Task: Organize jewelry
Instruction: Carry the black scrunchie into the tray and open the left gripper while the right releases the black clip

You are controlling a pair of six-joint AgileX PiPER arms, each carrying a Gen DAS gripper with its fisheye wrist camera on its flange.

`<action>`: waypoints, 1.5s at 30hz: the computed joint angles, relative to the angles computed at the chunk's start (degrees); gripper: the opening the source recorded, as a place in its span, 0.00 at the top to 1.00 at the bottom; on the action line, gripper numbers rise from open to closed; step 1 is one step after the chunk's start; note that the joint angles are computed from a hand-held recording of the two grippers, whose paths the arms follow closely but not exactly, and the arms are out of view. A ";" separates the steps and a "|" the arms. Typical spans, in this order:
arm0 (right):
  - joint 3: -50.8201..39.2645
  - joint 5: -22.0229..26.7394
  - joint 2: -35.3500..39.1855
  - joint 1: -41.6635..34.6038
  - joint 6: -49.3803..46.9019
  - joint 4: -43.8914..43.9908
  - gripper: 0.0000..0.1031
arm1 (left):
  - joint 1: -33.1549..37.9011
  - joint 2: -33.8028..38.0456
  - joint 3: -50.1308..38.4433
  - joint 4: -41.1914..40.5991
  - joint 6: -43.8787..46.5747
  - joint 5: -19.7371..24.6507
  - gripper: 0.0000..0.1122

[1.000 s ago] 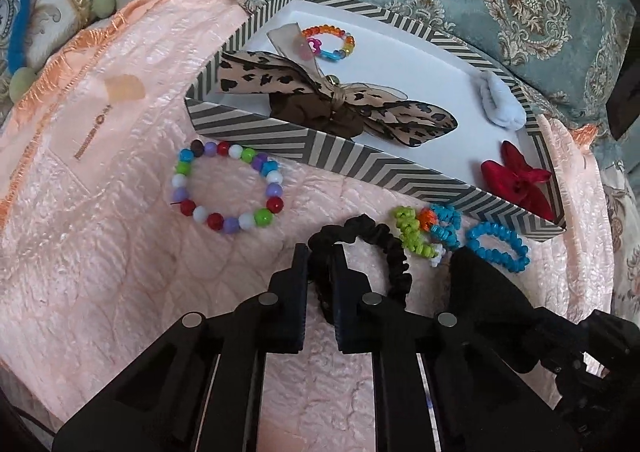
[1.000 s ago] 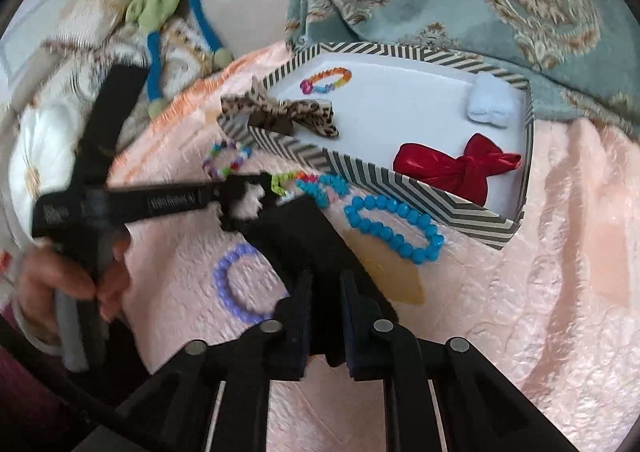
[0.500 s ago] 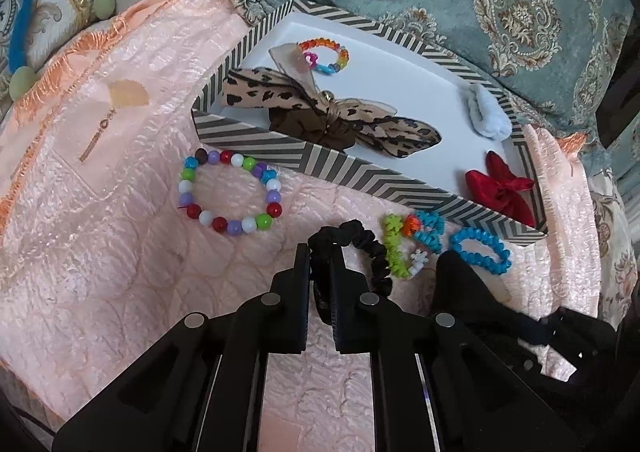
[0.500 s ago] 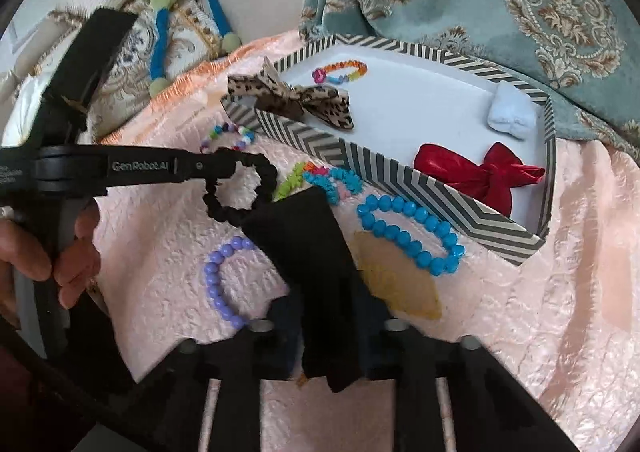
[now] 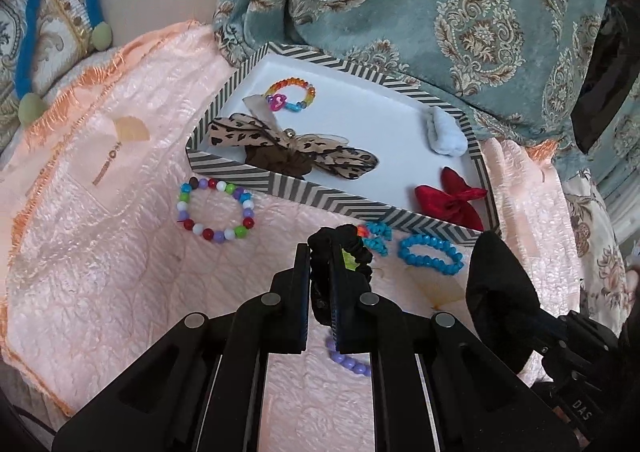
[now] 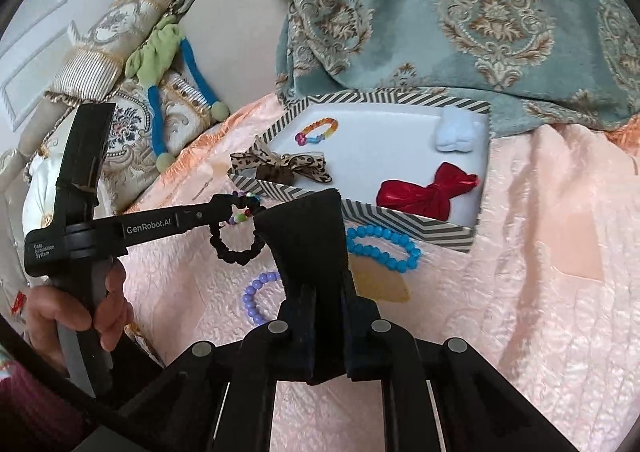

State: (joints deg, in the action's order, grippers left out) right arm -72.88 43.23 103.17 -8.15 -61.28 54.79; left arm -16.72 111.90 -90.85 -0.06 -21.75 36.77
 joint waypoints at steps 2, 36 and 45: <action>0.69 -0.40 -0.99 -0.59 0.61 0.31 0.91 | -1.08 -0.55 -0.15 1.42 -1.07 0.31 0.93; -1.97 -0.11 3.51 -8.95 2.00 5.39 0.91 | -13.72 9.97 -29.96 16.74 -9.73 23.07 0.93; -9.32 -1.22 5.74 -5.95 10.55 -2.74 0.91 | -9.83 10.92 -30.02 17.24 -7.86 19.64 0.93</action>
State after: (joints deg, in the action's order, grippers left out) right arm -82.20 42.01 108.91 -14.09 -50.73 52.04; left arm -26.55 122.82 -120.87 17.17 -29.61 56.40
